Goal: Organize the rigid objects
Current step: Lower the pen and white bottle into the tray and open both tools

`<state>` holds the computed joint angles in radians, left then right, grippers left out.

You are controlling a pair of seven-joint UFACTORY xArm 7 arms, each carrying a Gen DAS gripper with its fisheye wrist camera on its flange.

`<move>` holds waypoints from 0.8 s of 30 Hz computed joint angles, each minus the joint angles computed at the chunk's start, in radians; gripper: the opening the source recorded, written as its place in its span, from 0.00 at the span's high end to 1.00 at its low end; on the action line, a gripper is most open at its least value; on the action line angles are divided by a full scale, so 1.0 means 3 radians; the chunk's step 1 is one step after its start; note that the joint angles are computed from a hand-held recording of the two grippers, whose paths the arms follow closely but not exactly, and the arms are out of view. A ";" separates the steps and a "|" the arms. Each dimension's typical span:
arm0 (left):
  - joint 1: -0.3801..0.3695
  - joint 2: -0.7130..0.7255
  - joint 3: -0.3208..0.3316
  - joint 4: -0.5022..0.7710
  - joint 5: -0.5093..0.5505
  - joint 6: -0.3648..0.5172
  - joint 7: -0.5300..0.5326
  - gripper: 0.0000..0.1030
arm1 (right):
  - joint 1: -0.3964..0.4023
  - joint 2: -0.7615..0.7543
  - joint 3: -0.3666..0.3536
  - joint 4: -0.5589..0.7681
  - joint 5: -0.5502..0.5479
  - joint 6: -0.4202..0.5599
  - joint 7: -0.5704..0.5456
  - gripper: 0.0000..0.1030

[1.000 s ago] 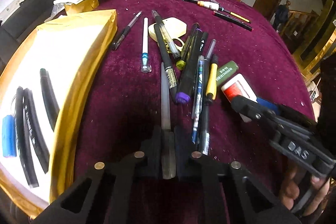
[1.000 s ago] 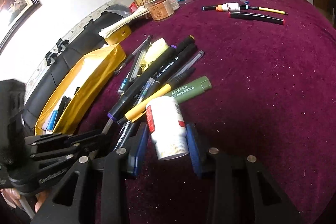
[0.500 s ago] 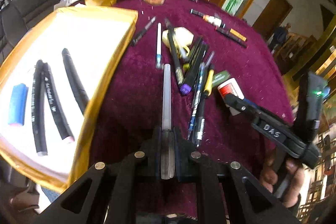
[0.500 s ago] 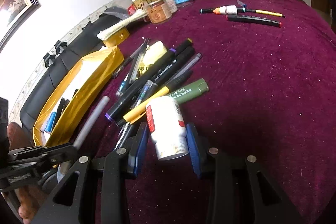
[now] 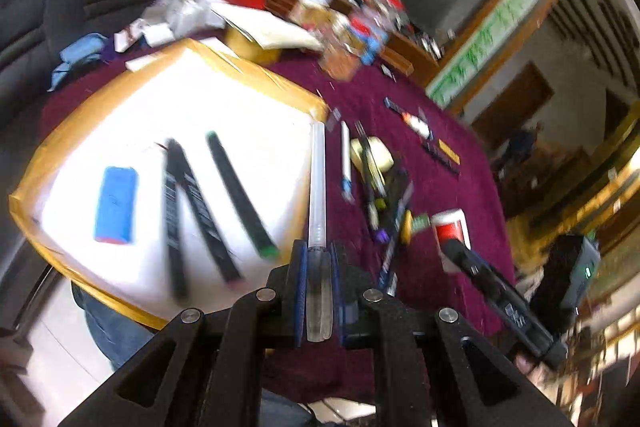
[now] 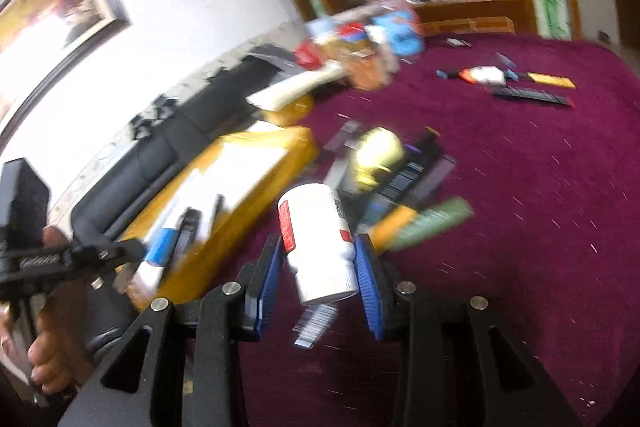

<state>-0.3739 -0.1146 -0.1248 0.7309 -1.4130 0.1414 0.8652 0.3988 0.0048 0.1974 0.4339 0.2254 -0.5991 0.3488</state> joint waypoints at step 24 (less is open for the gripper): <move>0.0918 0.0690 0.0217 0.0251 0.2228 0.0150 -0.1523 0.90 | 0.1081 0.1540 -0.0785 0.2577 -0.0759 0.1860 -0.0174 0.65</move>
<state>-0.0984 0.0922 -0.0597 0.8063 -0.7446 0.1865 0.4083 0.7230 0.4667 -0.0382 1.2069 -0.0022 -0.0411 0.2968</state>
